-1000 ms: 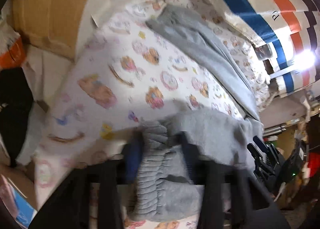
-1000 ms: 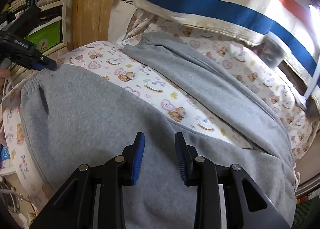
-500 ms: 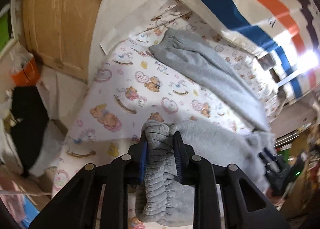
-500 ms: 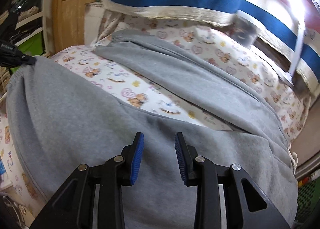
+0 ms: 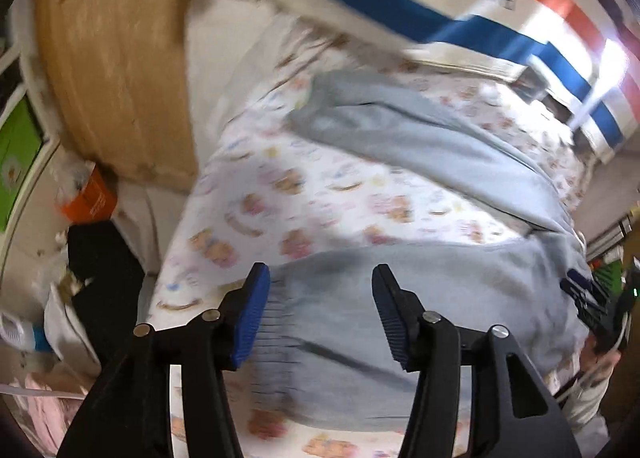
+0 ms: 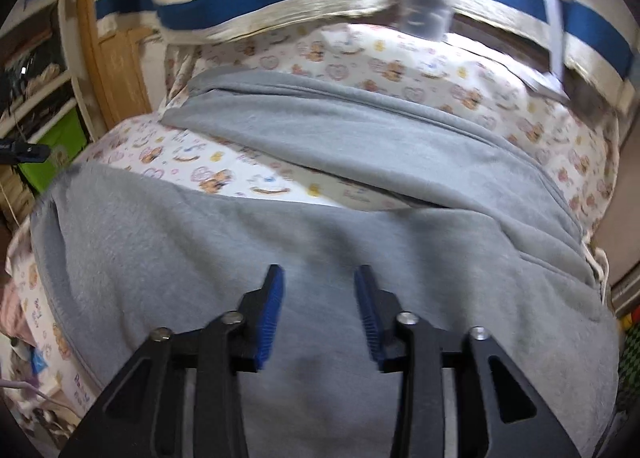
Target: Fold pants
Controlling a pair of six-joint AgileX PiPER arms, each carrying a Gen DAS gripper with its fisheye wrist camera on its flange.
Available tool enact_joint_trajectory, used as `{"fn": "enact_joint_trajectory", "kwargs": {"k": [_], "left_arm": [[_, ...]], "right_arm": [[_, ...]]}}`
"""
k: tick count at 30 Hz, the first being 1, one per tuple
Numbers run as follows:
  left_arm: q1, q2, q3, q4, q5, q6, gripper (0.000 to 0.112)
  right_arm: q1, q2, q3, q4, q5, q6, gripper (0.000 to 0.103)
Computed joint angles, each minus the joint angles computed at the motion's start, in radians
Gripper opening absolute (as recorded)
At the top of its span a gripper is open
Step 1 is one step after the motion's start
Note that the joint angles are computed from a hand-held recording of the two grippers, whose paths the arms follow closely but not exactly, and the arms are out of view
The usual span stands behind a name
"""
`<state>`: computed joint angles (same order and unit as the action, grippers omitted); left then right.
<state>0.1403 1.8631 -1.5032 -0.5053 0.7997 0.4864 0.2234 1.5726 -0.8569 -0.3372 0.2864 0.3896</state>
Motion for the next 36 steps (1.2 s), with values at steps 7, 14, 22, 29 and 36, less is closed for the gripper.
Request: {"fn": "enact_joint_trajectory", "kwargs": {"k": [7, 14, 22, 29, 36], "left_arm": [[-0.228, 0.004, -0.075, 0.006, 0.028, -0.052, 0.072], [-0.448, 0.095, -0.149, 0.064, -0.001, -0.178, 0.075], [-0.613, 0.163, -0.213, 0.194, -0.009, -0.353, 0.075], [-0.678, 0.187, -0.274, 0.28, 0.034, -0.452, 0.075], [-0.699, 0.19, -0.299, 0.338, 0.05, -0.525, 0.075]], "right_arm": [[-0.361, -0.125, 0.006, 0.577, 0.159, -0.699, 0.049], [-0.874, -0.108, -0.104, 0.848, 0.447, -1.175, 0.049], [-1.205, 0.148, -0.36, 0.884, 0.626, -1.336, 0.049], [-1.23, 0.398, -0.621, 0.885, 0.723, -1.363, 0.064], [-1.218, 0.648, -0.885, 0.922, 0.929, -1.319, 0.064]]}}
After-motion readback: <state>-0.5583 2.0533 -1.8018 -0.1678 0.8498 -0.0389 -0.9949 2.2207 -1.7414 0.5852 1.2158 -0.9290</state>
